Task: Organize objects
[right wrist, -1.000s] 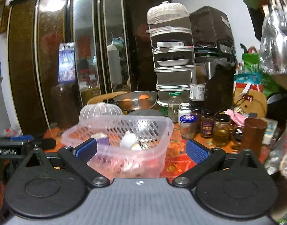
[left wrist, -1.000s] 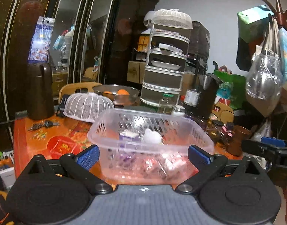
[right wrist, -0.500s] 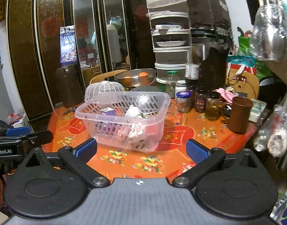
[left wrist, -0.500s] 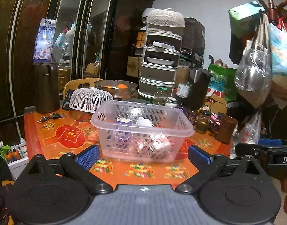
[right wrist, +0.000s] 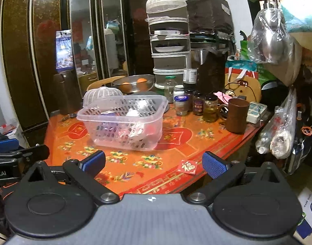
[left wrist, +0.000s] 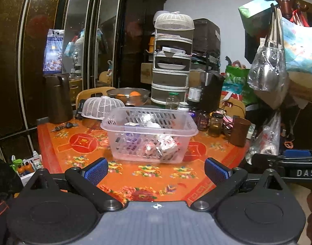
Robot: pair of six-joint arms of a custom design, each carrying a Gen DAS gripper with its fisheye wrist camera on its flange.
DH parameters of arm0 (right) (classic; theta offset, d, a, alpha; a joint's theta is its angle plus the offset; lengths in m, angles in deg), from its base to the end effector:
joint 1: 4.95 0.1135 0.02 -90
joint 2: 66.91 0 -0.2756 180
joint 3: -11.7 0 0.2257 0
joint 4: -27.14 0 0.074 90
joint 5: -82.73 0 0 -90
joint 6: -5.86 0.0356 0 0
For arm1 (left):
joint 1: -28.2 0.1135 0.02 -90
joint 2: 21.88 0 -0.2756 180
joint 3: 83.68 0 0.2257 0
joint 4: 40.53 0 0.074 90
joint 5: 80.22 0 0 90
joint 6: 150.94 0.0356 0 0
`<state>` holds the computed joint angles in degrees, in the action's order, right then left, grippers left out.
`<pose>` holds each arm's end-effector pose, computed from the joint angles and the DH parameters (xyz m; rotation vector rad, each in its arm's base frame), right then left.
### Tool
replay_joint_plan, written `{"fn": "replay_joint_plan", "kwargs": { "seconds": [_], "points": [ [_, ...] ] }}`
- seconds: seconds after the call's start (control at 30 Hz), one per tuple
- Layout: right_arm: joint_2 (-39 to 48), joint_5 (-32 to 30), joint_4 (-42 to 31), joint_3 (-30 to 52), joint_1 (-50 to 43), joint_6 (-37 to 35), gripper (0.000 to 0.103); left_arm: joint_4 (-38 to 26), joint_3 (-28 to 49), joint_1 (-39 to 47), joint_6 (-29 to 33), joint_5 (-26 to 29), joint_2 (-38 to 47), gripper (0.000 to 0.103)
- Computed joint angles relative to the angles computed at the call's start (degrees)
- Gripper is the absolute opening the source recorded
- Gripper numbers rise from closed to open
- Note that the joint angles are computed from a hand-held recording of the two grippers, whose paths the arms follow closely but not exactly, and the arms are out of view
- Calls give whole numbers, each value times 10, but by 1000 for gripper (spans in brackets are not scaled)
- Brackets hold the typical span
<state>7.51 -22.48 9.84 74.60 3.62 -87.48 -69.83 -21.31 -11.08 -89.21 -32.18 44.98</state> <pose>0.2577 0.0483 0.2817 -0.3763 2.0366 0.3311 0.1855 -0.1210 0.2934 -0.2112 1.9862 0.0427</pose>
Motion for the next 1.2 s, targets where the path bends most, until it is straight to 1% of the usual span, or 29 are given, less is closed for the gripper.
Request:
{"fn": "replay_joint_plan", "kwargs": {
  "seconds": [0.07,0.33,0.53,0.77,1.2],
  "points": [
    [1,-4,-3,1,-2,-5,103,-13,8,-3,-6,3,4,101],
    [5,-21,-11,11,-14,-2,103,-49,28,-9,-28,-18,2,101],
    [7,-35,-20,14,-18,8,103,-53,29,-3,-28,-25,-9,101],
    [-3,-30,-22,9,-5,0,103,-52,29,-4,-28,-29,-9,101],
    [-6,-33,-18,9,-11,1,103,-53,31,-13,-29,-33,-7,101]
  ]
}}
